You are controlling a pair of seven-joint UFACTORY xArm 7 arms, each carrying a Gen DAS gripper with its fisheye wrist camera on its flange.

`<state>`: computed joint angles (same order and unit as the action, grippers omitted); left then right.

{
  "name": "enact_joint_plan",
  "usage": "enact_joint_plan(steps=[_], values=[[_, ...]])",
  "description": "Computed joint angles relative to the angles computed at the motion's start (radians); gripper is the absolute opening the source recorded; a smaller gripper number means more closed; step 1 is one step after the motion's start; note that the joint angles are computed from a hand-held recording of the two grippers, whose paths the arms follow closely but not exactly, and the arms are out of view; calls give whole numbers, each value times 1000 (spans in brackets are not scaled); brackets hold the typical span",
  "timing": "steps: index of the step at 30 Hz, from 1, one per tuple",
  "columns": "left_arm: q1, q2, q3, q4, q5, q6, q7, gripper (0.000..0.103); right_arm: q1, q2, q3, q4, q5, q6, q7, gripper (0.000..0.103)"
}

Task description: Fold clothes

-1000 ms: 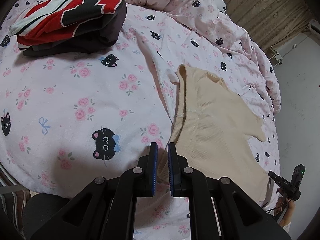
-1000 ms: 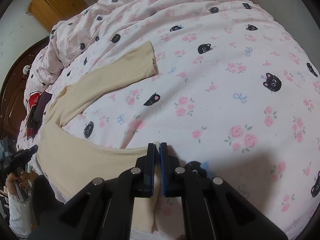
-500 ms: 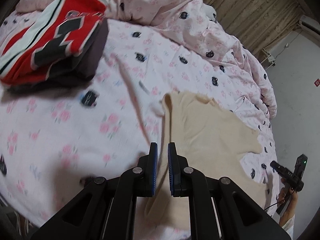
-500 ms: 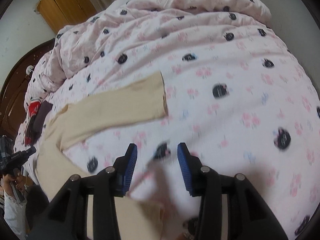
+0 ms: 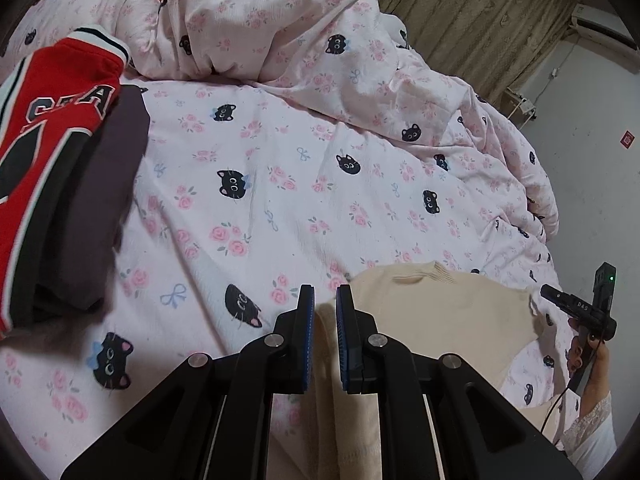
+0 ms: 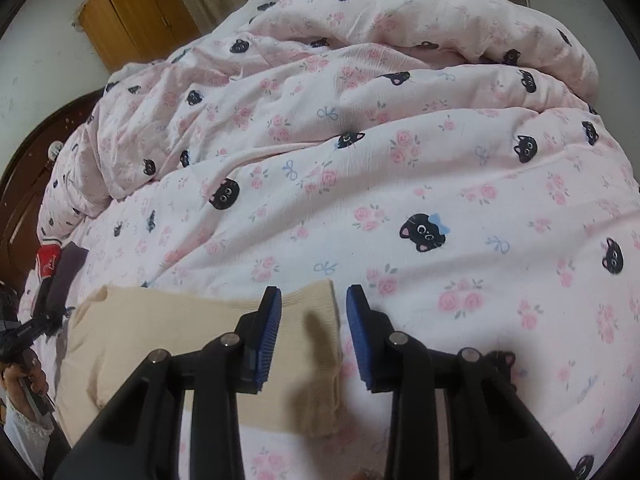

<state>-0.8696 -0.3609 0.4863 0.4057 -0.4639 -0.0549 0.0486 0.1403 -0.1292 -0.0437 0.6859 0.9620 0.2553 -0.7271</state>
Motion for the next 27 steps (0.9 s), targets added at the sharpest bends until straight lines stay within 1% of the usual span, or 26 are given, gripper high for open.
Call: enact_joint_plan(steps=[2,6,7,9,11,13,16,18,19,20,27], values=[[-23,15,24,15,0,-1,12,9,-3,14,-1,6,-18,13,-19,35],[-40,40,41,35,-6,5,40,9,-22,27,29,-16,-185,-32,63,35],[-37,47,38,38,-10,9,47,9,-20,30,25,-16,-190,-29,60,35],[-31,58,31,43,-27,16,60,9,-13,36,16,-10,-169,-17,28,34],[-33,67,31,47,-55,20,75,9,-17,41,22,-12,-195,-13,43,23],[-32,69,26,49,-82,19,92,9,-21,46,27,-14,-222,-9,58,21],[-26,69,12,49,-103,13,108,10,-19,46,31,-16,-228,-17,62,21],[-13,73,-4,51,-112,16,112,10,-17,44,31,-17,-228,-19,64,13],[-11,75,-8,52,-117,16,116,10,-16,42,31,-18,-227,-20,64,8],[-7,77,-14,53,-122,17,119,10,-14,38,28,-18,-216,-16,55,5],[7,87,-34,60,-175,24,152,10,-4,18,15,-18,-168,-9,20,3]])
